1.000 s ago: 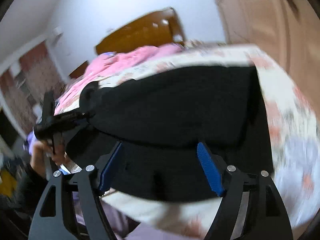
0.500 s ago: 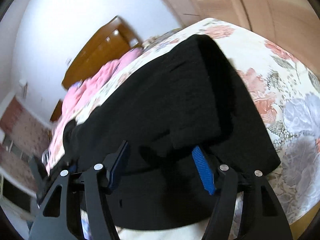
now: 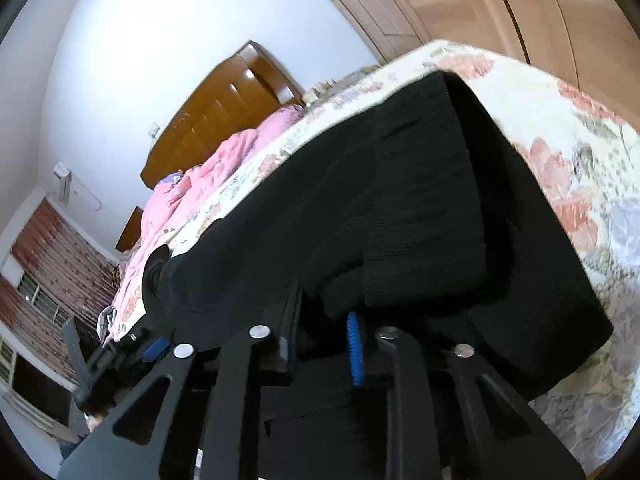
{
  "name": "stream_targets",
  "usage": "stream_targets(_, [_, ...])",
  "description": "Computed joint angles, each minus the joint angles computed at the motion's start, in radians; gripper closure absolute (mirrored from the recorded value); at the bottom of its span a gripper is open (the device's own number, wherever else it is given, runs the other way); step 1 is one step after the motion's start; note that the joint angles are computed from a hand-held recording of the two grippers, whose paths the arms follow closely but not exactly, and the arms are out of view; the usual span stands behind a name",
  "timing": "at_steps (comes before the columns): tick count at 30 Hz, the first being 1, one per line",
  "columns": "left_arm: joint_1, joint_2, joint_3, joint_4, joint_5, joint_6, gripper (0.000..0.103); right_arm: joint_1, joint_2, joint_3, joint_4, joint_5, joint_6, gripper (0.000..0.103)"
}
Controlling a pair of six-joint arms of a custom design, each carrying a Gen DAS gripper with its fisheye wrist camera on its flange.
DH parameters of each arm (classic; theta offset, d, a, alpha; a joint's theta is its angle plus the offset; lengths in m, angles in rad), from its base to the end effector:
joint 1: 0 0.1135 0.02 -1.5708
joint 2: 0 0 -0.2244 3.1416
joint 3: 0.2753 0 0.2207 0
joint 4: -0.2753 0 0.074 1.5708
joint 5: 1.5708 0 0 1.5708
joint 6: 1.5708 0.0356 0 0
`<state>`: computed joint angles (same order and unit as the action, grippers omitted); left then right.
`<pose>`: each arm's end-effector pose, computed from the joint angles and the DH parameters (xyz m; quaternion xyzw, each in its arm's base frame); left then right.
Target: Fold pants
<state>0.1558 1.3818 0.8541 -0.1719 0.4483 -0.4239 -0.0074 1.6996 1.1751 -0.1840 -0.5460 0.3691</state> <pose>0.2718 0.0271 0.2105 -0.1628 0.8739 -0.2547 0.3808 0.3421 0.0160 0.2137 0.0530 0.8805 0.3133 0.3518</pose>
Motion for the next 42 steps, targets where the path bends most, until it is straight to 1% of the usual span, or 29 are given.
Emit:
stream_targets(1, [0.038,0.021,0.032,-0.016,0.038,-0.019,0.025,-0.002,-0.01,-0.015,0.018,-0.004,-0.006,0.085])
stream_targets(3, [0.073,0.056,0.087,-0.045,0.068,-0.033,0.025,-0.006,-0.023,-0.034,0.038,-0.011,-0.019,0.085])
stream_targets(5, [0.08,0.114,0.175,-0.094,0.058,-0.018,0.025,-0.014,-0.028,-0.043,0.045,-0.02,-0.034,0.085])
stream_targets(7, [0.076,0.196,0.28,-0.153,0.024,-0.012,0.027,-0.032,-0.03,-0.04,0.038,-0.046,-0.042,0.085])
stream_targets(8, [0.08,0.229,0.313,-0.164,0.025,-0.032,0.035,-0.037,-0.03,-0.036,0.033,-0.054,-0.042,0.085])
stream_targets(9, [0.093,0.268,0.348,-0.178,0.034,-0.06,0.049,-0.039,-0.025,-0.027,0.028,-0.062,-0.042,0.086])
stream_targets(10, [0.103,0.303,0.389,-0.211,0.034,-0.081,0.089,-0.058,-0.035,-0.027,0.012,-0.08,-0.057,0.086])
stream_targets(11, [0.12,0.31,0.397,-0.219,0.049,-0.081,0.091,-0.061,-0.038,-0.018,0.003,-0.085,-0.062,0.087])
stream_targets(12, [0.131,0.295,0.385,-0.197,0.073,-0.092,0.091,-0.062,-0.029,0.007,-0.01,-0.096,-0.067,0.087])
stream_targets(13, [0.128,0.251,0.366,-0.183,0.061,-0.088,0.092,-0.072,-0.029,0.02,-0.025,-0.112,-0.078,0.089])
stream_targets(14, [0.111,0.174,0.347,-0.184,0.008,-0.06,0.092,-0.077,-0.015,0.058,-0.045,-0.124,-0.085,0.094])
stream_targets(15, [0.093,0.108,0.337,-0.192,-0.041,-0.039,0.092,-0.085,-0.011,0.084,-0.058,-0.134,-0.088,0.096])
stream_targets(17, [0.053,-0.053,0.329,-0.228,-0.123,-0.001,0.092,-0.113,-0.006,0.143,-0.063,-0.179,-0.071,0.095])
stream_targets(19, [0.024,-0.176,0.31,-0.267,-0.164,0.034,0.091,-0.16,-0.021,0.173,-0.053,-0.255,-0.042,0.095])
stream_targets(21, [-0.024,-0.319,0.236,-0.312,-0.221,0.067,0.091,-0.204,-0.05,0.165,-0.068,-0.313,-0.065,0.095])
stream_targets(24, [-0.085,-0.525,0.014,-0.372,-0.303,0.081,0.09,-0.266,-0.082,0.119,-0.205,-0.375,-0.205,0.096])
stream_targets(25, [-0.104,-0.552,-0.058,-0.374,-0.329,0.077,0.09,-0.279,-0.081,0.084,-0.262,-0.371,-0.279,0.096])
stream_targets(27, [-0.078,-0.522,-0.198,-0.339,-0.262,0.059,0.09,-0.281,-0.037,0.024,-0.318,-0.308,-0.369,0.096])
stream_targets(28, [-0.08,-0.533,-0.251,-0.319,-0.257,0.046,0.09,-0.284,-0.019,-0.001,-0.299,-0.299,-0.356,0.096])
stream_targets(30, [-0.079,-0.6,-0.339,-0.265,-0.278,0.072,0.089,-0.296,-0.013,-0.056,-0.243,-0.31,-0.335,0.096])
stream_targets(31, [-0.106,-0.593,-0.326,-0.277,-0.311,0.078,0.089,-0.296,-0.017,-0.059,-0.24,-0.306,-0.339,0.096])
stream_targets(32, [-0.116,-0.598,-0.303,-0.293,-0.317,0.072,0.089,-0.294,-0.025,-0.058,-0.242,-0.298,-0.343,0.096])
stream_targets(34, [-0.104,-0.643,-0.289,-0.32,-0.293,0.057,0.09,-0.294,-0.054,-0.058,-0.236,-0.305,-0.346,0.096])
stream_targets(35, [-0.112,-0.673,-0.265,-0.354,-0.3,0.056,0.09,-0.299,-0.081,-0.064,-0.231,-0.318,-0.343,0.096])
stream_targets(36, [-0.171,-0.694,-0.253,-0.371,-0.351,0.037,0.09,-0.302,-0.116,-0.075,-0.231,-0.318,-0.345,0.096])
stream_targets(37, [-0.18,-0.694,-0.232,-0.376,-0.361,0.049,0.09,-0.305,-0.146,-0.088,-0.236,-0.313,-0.354,0.096])
stream_targets(38, [-0.207,-0.7,-0.223,-0.39,-0.395,0.066,0.09,-0.307,-0.166,-0.097,-0.241,-0.296,-0.362,0.096])
stream_targets(40, [-0.2,-0.674,-0.227,-0.391,-0.395,0.095,0.089,-0.306,-0.141,-0.099,-0.261,-0.262,-0.377,0.096])
stream_targets(42, [-0.15,-0.601,-0.269,-0.346,-0.322,0.082,0.089,-0.31,-0.052,-0.097,-0.249,-0.248,-0.369,0.097])
